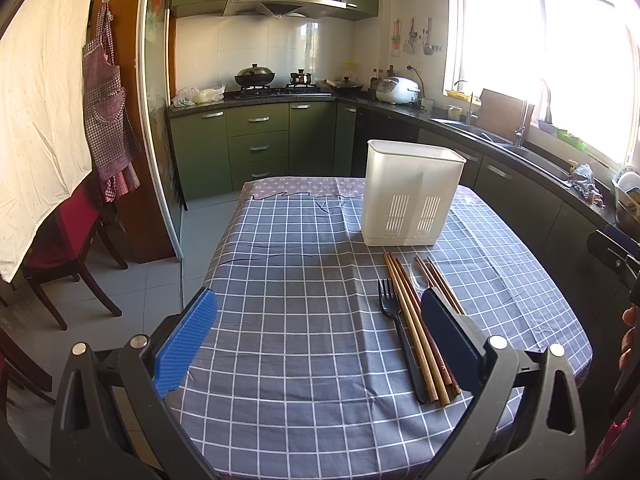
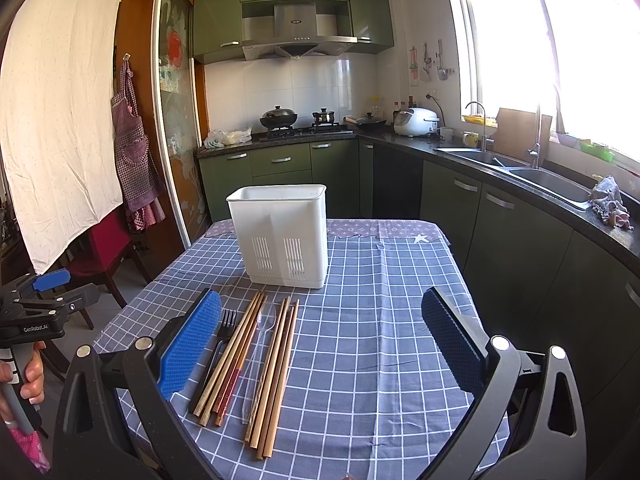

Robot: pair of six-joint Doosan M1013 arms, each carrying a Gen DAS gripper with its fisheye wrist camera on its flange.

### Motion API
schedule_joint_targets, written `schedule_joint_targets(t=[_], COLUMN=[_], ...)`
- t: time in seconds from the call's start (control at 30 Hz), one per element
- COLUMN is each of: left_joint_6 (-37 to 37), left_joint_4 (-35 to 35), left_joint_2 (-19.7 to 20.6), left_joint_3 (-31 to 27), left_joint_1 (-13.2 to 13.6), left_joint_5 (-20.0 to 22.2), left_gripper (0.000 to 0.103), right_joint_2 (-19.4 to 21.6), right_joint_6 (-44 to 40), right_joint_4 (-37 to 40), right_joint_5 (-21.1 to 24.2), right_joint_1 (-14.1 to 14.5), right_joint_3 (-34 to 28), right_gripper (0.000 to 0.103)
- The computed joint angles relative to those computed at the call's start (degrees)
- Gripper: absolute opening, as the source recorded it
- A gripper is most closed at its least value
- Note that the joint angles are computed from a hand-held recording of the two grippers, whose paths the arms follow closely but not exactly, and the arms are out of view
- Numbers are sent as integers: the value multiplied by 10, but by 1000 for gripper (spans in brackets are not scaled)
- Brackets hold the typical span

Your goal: Organize utensils

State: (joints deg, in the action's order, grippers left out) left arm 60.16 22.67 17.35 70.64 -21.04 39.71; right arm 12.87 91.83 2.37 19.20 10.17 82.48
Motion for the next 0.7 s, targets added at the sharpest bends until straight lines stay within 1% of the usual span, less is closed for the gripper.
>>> schedule_joint_targets(t=[0.33, 0.47, 0.57, 0.63, 0.7], left_joint_6=[3, 9, 46, 70, 97], left_joint_4=[-2, -8, -49, -81, -120], left_joint_2=[1, 6, 19, 33, 49], left_joint_3=[0, -7, -27, -49, -75], left_joint_1=[0, 0, 5, 9, 15], left_joint_5=[1, 9, 28, 53, 75], left_gripper=[97, 97, 97, 97, 97], right_joint_2=[2, 6, 12, 22, 36], right_joint_6=[2, 4, -15, -38, -39], right_joint_4=[-2, -4, 14, 36, 31], right_joint_5=[3, 9, 24, 45, 73], right_joint_1=[0, -1, -4, -7, -10], right_joint_3=[-3, -7, -16, -31, -53], right_gripper=[99, 99, 99, 99, 99])
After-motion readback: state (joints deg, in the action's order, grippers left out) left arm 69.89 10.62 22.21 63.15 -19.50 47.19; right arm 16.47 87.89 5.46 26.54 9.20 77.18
